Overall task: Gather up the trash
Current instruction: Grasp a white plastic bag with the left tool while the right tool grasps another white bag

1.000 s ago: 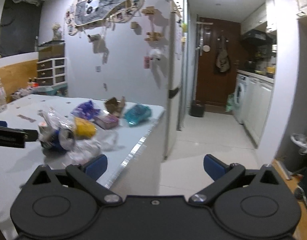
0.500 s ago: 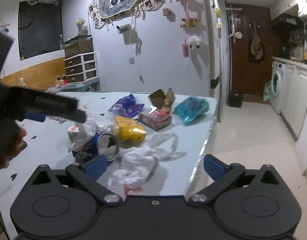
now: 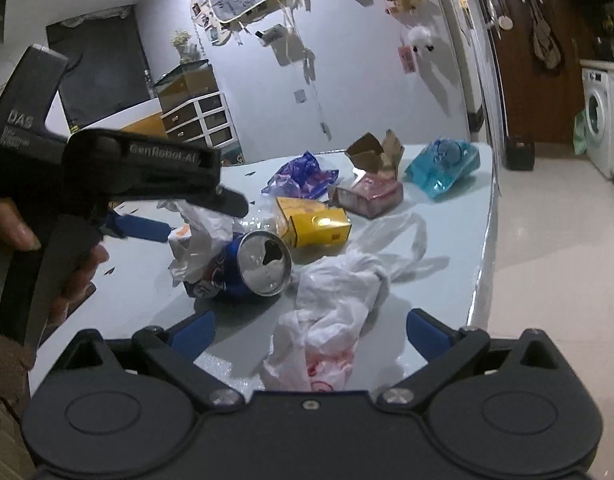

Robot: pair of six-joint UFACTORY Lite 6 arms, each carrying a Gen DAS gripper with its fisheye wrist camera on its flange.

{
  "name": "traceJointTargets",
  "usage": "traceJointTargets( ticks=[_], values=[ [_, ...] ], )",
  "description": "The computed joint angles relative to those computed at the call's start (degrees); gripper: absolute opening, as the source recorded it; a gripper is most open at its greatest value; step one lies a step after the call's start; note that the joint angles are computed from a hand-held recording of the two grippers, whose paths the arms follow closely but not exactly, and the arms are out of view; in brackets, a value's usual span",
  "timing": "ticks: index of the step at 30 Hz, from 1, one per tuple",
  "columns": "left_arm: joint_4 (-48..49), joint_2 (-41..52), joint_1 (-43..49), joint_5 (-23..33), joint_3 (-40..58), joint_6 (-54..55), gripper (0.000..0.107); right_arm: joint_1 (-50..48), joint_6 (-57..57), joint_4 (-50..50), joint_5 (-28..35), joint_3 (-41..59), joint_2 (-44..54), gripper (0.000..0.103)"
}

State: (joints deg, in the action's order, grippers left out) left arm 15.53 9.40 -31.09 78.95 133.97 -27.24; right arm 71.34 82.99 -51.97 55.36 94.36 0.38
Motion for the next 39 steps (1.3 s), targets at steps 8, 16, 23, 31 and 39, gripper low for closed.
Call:
traceJointTargets(
  ticks=[8,16,23,31,39],
  values=[
    [0.9,-3.0,0.9,-3.1,-6.5,-1.6,0.054,-2.9,-0.2,4.9,-1.9,-0.1,0.8,0.064],
    [2.8,-6.7,-0.7,-6.9,-12.0,-2.9,0.030,-3.5,-1.5,6.0,-2.4,-2.8,-2.1,0.034],
    [10.2,-13.8,-7.4,-7.7,-18.5,-7.3,0.029,-0.6,-1.7,2.5,-0.1,-2.4,-4.4,0.031],
    [27.4,-21.3,-25.9,-1.0,-25.0,-17.1,0.028,5.2,-1.8,-3.1,7.7,0.4,-6.3,0.030],
    [44.3,-21.7,-49.5,11.8,-25.9,-25.5,0.028,11.9,-3.2,-8.0,17.0,2.1,-8.4,0.030]
  ],
)
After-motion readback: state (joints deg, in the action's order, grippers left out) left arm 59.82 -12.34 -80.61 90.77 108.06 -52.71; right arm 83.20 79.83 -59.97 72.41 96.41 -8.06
